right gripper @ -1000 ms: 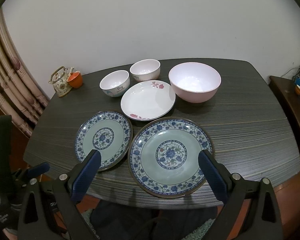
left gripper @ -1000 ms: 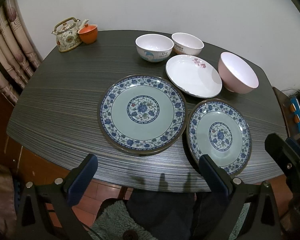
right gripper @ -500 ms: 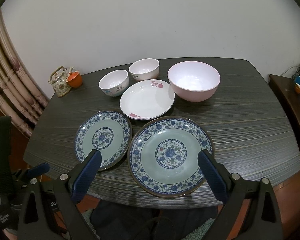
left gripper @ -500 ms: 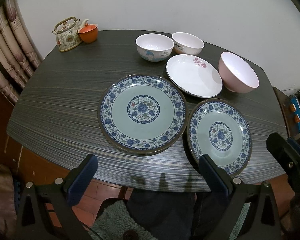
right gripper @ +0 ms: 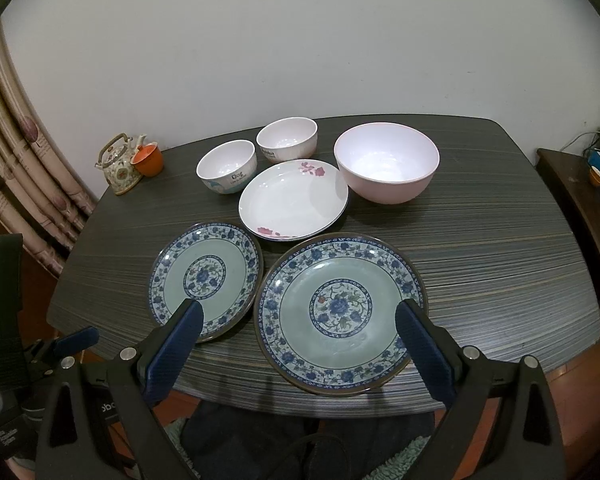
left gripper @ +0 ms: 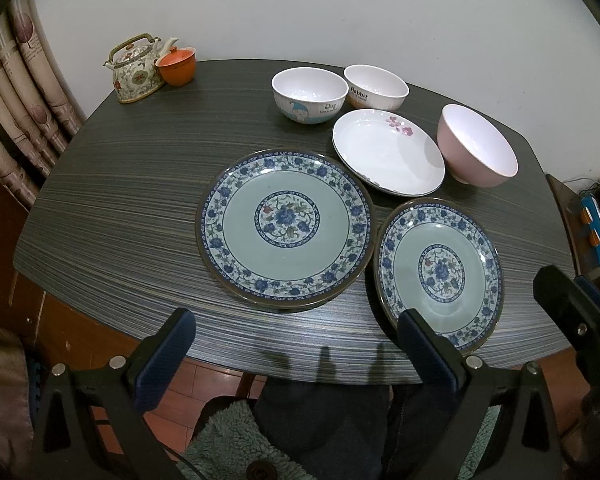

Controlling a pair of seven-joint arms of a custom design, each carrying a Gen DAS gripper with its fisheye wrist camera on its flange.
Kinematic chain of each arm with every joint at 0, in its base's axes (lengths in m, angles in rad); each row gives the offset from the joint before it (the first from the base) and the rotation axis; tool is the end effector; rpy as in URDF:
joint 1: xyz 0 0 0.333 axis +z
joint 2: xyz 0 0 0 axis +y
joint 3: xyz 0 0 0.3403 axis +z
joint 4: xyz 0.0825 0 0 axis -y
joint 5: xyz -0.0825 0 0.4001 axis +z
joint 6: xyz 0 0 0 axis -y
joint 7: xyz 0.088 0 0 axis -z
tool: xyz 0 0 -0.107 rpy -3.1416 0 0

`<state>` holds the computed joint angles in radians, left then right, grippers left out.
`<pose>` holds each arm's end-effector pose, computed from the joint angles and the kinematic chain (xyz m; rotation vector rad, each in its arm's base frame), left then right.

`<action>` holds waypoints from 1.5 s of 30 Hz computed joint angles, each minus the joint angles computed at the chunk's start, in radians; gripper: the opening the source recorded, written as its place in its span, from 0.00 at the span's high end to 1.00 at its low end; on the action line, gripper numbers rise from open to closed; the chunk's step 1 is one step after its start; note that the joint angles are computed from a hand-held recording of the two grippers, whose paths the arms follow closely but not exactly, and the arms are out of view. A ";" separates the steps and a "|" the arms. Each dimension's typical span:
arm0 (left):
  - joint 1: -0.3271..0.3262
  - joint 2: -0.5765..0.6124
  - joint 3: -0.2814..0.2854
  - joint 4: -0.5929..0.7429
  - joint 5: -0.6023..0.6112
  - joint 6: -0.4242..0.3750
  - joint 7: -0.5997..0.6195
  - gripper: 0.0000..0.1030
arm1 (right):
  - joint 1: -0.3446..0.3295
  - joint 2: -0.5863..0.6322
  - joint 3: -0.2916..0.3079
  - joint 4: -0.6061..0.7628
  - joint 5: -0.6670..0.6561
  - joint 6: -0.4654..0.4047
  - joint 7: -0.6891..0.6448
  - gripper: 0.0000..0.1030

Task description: Organize plates and bowls

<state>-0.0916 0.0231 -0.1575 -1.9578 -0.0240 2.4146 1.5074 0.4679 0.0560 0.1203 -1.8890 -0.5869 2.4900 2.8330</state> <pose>0.5961 -0.1510 0.5275 -1.8414 2.1854 -0.5291 0.5270 0.3530 0.5523 -1.4855 2.0201 -0.5064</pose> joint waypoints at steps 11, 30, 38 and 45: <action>0.001 0.001 -0.001 0.002 0.002 -0.003 -0.002 0.00 | 0.001 0.003 -0.001 0.004 0.003 -0.002 -0.004 0.07; 0.007 0.018 0.001 0.019 -0.003 -0.005 0.001 0.00 | 0.013 0.024 -0.003 0.034 0.013 -0.014 -0.039 0.07; 0.038 0.066 0.008 0.059 -0.088 0.014 0.053 0.00 | 0.005 0.039 -0.015 0.025 0.075 0.068 -0.110 0.09; 0.114 0.166 0.011 0.170 -0.244 -0.050 0.086 0.00 | -0.022 0.070 -0.023 -0.006 0.267 0.214 -0.281 0.21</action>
<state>0.0221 0.1886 -0.1469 -1.7874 -0.2681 2.3642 1.5932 0.4464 0.1261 0.0974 -1.8947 -0.3199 2.7036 2.5515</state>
